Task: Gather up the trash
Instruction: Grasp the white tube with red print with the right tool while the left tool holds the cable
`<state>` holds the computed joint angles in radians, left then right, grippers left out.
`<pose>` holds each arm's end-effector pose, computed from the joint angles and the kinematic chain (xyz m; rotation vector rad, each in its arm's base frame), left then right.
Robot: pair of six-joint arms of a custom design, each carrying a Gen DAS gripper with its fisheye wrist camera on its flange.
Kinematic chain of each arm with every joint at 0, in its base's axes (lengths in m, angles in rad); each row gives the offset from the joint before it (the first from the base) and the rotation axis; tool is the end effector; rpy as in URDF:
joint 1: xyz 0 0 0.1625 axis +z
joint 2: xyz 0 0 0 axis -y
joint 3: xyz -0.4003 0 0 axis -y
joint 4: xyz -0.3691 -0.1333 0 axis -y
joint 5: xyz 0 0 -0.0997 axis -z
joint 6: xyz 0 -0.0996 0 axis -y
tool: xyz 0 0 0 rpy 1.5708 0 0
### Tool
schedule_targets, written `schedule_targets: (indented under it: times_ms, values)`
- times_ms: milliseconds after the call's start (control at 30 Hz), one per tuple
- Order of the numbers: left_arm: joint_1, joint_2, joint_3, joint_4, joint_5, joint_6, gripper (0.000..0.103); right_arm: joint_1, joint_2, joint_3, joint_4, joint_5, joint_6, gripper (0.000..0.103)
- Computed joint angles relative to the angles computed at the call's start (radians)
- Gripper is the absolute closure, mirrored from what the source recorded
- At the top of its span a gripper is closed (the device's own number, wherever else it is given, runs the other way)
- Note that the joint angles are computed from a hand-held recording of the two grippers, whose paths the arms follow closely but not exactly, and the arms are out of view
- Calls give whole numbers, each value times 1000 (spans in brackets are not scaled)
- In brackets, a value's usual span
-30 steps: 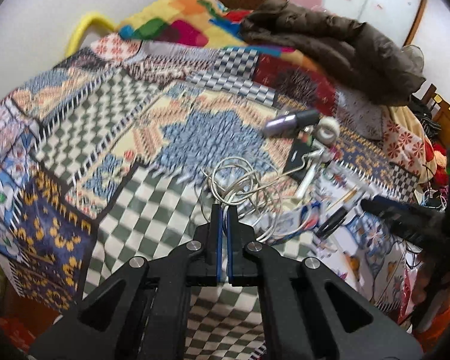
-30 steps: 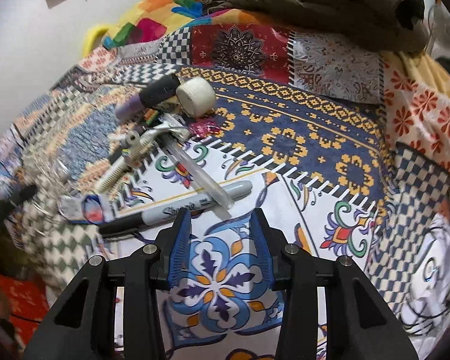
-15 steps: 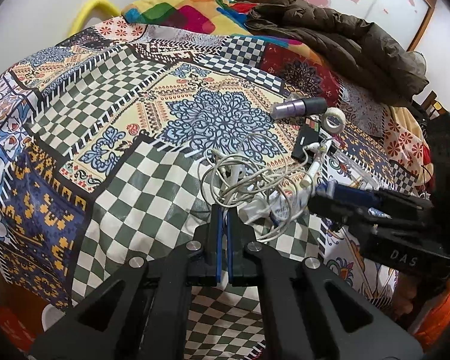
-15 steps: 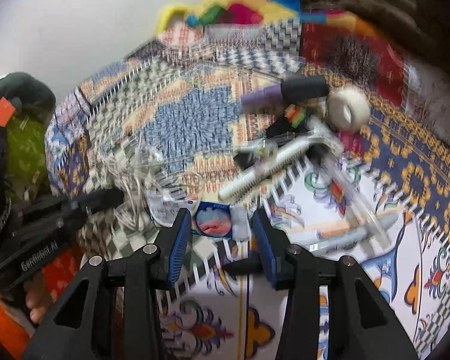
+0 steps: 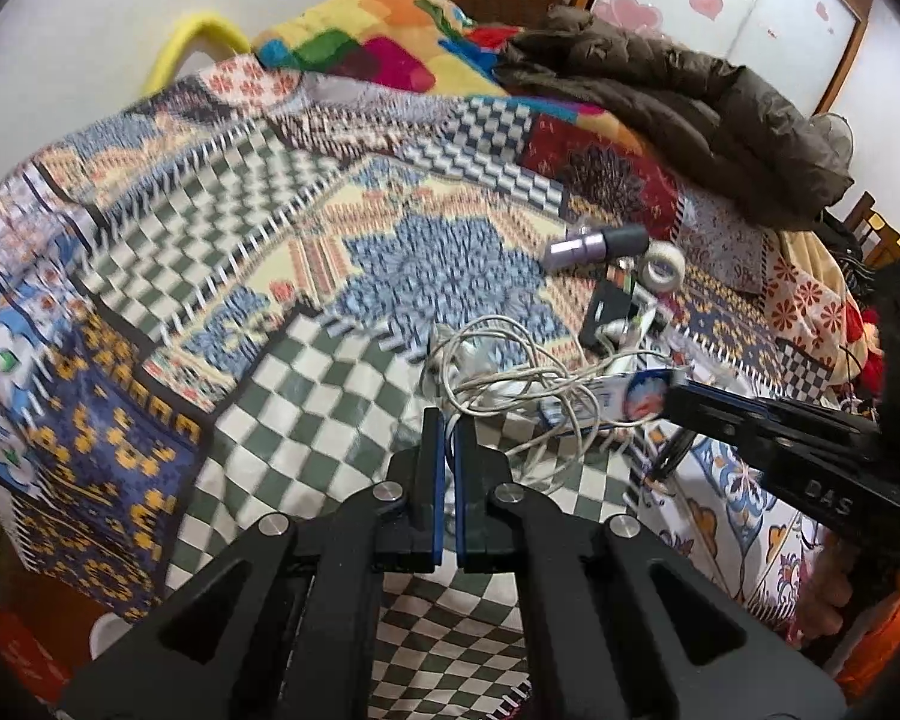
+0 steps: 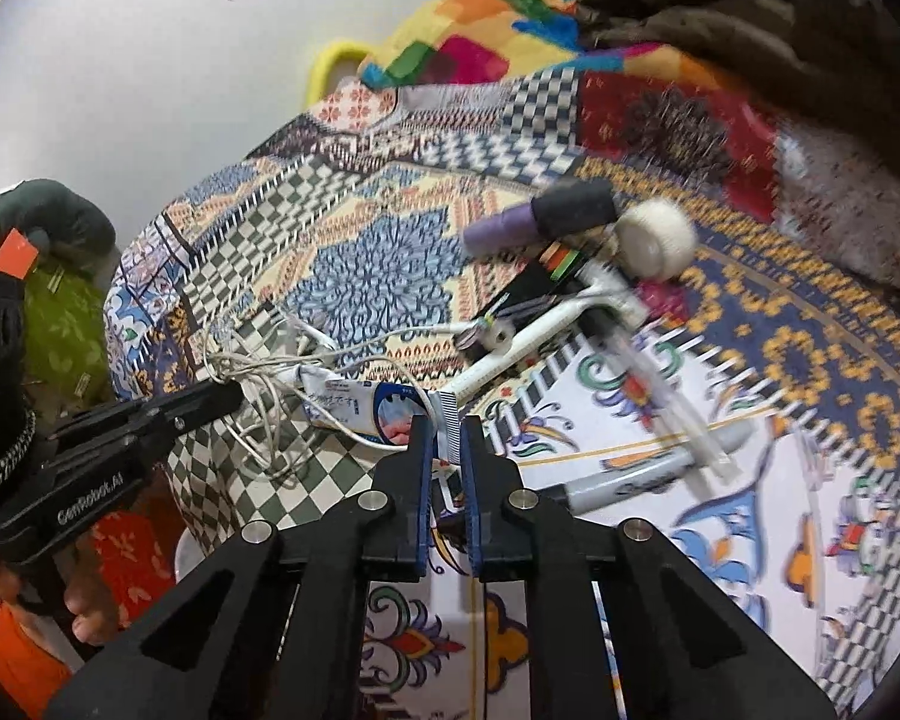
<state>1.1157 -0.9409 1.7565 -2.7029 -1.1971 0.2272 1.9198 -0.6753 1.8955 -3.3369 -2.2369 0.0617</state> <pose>-0.1168 -0.6246 0.1601 0.8465 2.6337 -0.4979 0.2607 -0.5065 0.0509 0.1169 -2.4786 0.8511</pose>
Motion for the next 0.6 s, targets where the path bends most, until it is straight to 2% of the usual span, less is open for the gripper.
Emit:
schedule_targets:
  times_ms: [200, 300, 400, 433, 500, 533, 600]
  values:
    - [-27, -30, -8, 7, -28, -2, 102, 54, -13, 4, -26, -123, -16, 96]
    - [-48, -42, -5, 9, -36, 3, 102, 59, -14, 2, -31, -174, -13, 96]
    - [-69, -27, 3, -10, 22, 30, 102, 47, -35, 23, -44, -162, 23, 96]
    - [-75, -8, 6, -25, 73, 46, 102, 45, -41, 29, -46, -159, 38, 96]
    - [-74, 17, 1, -8, 124, 43, 102, 37, -59, 49, -57, -139, 75, 103]
    - [-70, 29, 0, -6, 150, 39, 102, 38, -59, 51, -59, -172, 91, 103]
    - [-56, 30, -3, 16, 138, 21, 102, 27, -75, 70, -79, -172, 102, 103]
